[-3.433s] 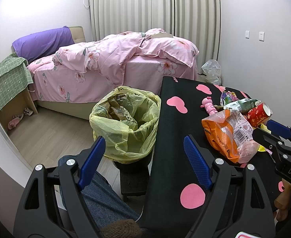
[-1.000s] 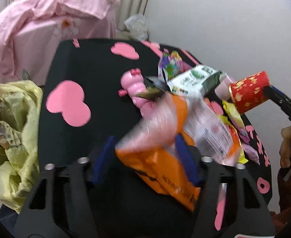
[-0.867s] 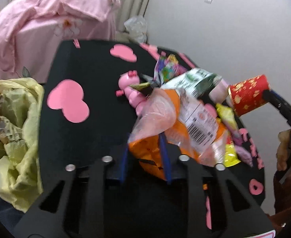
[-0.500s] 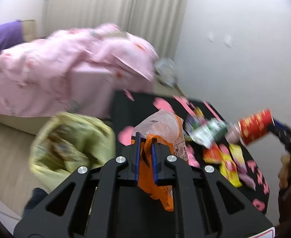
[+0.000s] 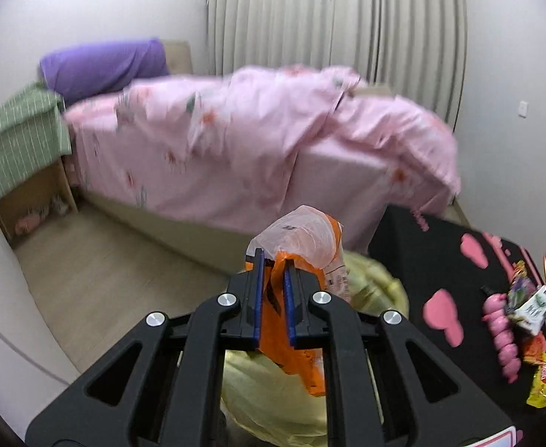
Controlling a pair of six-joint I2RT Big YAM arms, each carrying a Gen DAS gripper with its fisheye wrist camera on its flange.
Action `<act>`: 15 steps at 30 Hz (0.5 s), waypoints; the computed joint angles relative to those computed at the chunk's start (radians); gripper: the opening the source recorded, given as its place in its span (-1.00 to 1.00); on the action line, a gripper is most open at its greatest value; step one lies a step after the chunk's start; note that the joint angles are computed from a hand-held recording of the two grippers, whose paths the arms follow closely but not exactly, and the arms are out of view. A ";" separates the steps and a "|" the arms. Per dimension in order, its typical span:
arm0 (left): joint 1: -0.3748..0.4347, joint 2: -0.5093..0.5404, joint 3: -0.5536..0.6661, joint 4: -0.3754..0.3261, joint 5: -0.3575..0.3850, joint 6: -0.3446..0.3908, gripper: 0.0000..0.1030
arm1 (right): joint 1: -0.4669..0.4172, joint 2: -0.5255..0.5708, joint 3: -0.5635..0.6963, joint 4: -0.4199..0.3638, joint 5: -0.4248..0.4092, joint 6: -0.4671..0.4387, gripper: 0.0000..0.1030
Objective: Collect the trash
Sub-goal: 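Carry both items to the yellow trash bag and open both tools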
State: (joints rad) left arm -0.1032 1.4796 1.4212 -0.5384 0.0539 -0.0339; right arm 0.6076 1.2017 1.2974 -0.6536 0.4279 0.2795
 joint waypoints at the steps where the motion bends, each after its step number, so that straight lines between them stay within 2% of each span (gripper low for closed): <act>1: 0.003 0.019 0.005 -0.013 0.009 0.000 -0.83 | -0.018 0.044 0.032 0.008 -0.048 -0.009 -0.03; 6: -0.022 0.146 0.039 -0.165 0.053 0.068 -0.85 | -0.060 0.243 0.193 0.008 -0.253 -0.056 -0.03; 8: -0.029 0.148 0.020 -0.173 0.067 0.079 -0.86 | -0.069 0.327 0.271 -0.016 -0.325 -0.084 -0.03; 11: -0.021 0.128 -0.008 -0.168 0.099 0.065 -0.87 | -0.073 0.462 0.409 -0.086 -0.419 -0.105 -0.03; 15: 0.002 0.114 -0.017 -0.174 0.114 0.058 -0.87 | -0.071 0.673 0.649 -0.253 -0.526 -0.126 -0.03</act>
